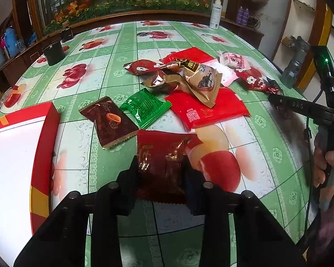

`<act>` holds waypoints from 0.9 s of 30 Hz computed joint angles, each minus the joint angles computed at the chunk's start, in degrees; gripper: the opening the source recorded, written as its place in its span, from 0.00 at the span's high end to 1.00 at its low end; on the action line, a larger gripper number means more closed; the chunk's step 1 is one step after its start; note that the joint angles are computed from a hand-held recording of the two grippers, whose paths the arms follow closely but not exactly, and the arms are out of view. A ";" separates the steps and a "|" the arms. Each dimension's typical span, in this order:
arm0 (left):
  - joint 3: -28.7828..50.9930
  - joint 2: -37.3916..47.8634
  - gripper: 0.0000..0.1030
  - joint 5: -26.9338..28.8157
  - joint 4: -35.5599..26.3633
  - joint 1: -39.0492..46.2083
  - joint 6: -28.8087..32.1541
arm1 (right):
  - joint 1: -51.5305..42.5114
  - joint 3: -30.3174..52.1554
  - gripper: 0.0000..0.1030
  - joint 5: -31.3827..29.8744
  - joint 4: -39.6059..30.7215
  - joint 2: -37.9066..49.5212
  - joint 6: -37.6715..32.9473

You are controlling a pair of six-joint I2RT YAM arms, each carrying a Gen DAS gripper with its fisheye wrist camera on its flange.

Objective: Organize snacks
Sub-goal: 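Carry both packets over the white red-rimmed tray and open both tools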

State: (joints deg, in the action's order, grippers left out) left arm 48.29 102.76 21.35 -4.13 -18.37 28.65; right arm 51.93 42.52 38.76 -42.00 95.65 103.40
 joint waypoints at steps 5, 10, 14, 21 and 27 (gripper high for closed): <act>-0.82 -2.11 0.70 3.63 -3.52 2.58 1.47 | 2.57 -6.60 0.75 2.17 10.86 -6.39 -0.93; -2.86 -6.94 0.70 8.09 -6.80 6.25 3.96 | 6.19 -6.89 0.75 7.62 16.46 -8.37 -6.13; -6.25 -12.89 0.70 11.20 -5.92 10.34 5.05 | 10.14 -3.33 0.75 13.47 21.51 -6.26 -14.78; -8.87 -17.88 0.70 13.94 -0.37 19.62 3.72 | 10.84 5.92 0.75 12.35 31.62 2.63 -29.56; -4.22 -11.81 0.69 10.08 2.80 25.36 2.62 | 8.77 17.89 0.75 3.95 42.33 13.76 -40.30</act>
